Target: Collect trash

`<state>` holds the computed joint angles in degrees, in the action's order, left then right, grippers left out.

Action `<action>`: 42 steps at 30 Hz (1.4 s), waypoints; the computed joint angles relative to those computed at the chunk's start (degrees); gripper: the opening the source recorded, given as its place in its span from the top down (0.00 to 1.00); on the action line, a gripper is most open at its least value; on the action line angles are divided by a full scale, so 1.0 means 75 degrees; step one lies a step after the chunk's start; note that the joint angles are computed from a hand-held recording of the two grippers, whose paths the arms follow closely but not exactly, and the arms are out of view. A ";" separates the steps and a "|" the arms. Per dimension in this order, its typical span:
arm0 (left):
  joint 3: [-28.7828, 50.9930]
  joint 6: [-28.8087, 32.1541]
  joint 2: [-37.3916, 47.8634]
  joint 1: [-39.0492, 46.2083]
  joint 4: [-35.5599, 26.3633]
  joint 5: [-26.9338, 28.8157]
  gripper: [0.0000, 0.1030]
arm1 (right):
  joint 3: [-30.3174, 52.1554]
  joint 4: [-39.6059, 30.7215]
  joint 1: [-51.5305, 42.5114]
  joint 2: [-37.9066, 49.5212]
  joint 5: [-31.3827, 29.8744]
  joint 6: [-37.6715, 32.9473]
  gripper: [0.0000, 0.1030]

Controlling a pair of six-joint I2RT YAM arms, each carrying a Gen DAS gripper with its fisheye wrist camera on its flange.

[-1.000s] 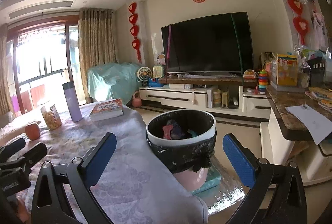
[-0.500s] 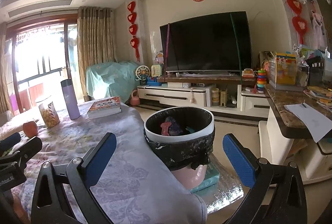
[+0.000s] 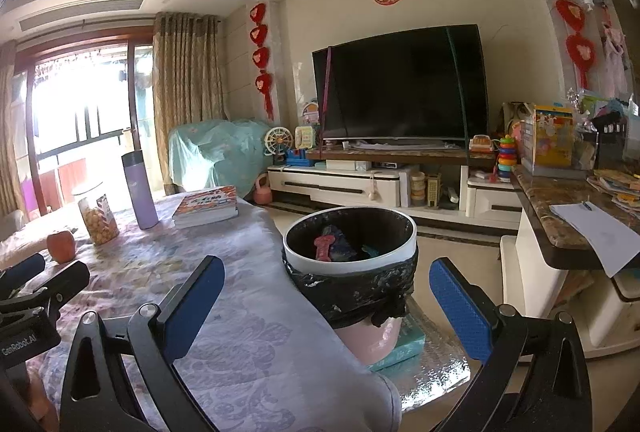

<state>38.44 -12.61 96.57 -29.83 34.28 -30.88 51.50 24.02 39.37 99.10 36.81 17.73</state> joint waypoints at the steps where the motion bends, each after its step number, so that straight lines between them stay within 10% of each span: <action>1: 0.0014 0.0002 0.0018 0.0012 0.0004 0.0026 0.01 | -0.0004 0.0015 0.0000 0.0002 -0.0017 0.0006 0.00; 42: -0.0081 0.0010 0.0093 0.0134 0.0094 0.0206 0.01 | 0.0005 -0.0010 0.0031 -0.0021 -0.0014 0.0045 0.00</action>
